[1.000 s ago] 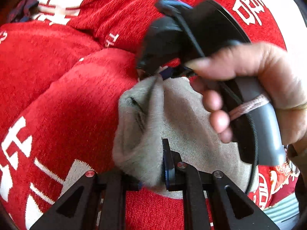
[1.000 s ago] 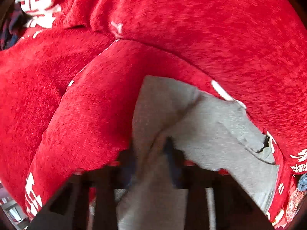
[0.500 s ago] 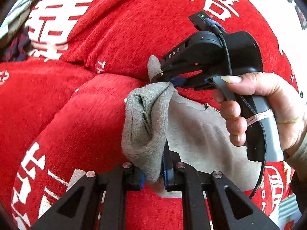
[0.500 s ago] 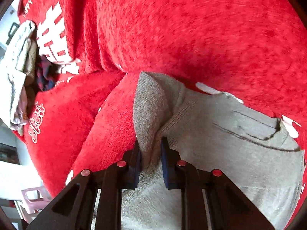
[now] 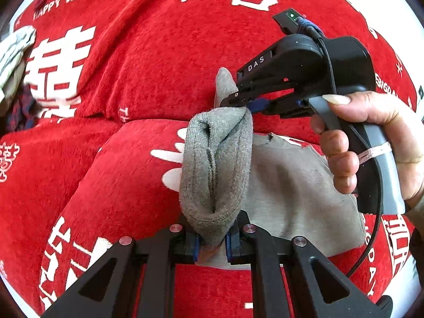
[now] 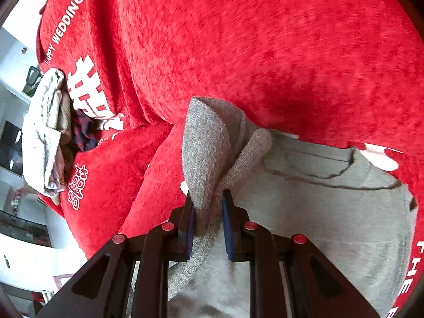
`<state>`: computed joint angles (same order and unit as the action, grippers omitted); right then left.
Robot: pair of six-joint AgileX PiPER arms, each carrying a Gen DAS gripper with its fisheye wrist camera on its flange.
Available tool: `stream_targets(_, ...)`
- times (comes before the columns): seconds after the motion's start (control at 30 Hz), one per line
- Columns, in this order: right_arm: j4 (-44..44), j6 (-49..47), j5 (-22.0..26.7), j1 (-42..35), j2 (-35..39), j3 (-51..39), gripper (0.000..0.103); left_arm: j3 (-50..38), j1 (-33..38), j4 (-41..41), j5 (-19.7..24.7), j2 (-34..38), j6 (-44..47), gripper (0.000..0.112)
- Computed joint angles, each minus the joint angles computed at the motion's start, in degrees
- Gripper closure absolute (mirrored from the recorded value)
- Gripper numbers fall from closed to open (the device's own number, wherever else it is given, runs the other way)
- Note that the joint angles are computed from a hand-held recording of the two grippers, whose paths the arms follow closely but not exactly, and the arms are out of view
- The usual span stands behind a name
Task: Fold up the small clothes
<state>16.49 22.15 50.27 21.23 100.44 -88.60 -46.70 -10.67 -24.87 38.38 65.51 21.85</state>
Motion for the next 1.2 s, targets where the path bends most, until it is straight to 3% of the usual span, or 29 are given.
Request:
stream_targets(0.37,6.54,-10.79,1.73,-7.18,-7.18,6.83,0.083,-0.88,-25.81,31.65,-0.69,-2.27,-35.54,0.098)
stream_targets(0.67,11.22,-20.68,3.44,-13.93,-12.14,12.78,0.083,-4.02,-43.73,50.73,3.94,2.94,-57.79,0.098)
stream_targets(0.8,13.62,-25.25,4.03,-17.34,-14.87,15.99,0.083,-5.63,-49.17,55.28,5.96,5.68,-62.94,0.098)
stream_targets(1.2,24.54,-40.76,5.20,-30.63,-20.85,27.21,0.083,-10.50,-57.55,58.19,8.58,13.02,-67.30,0.098)
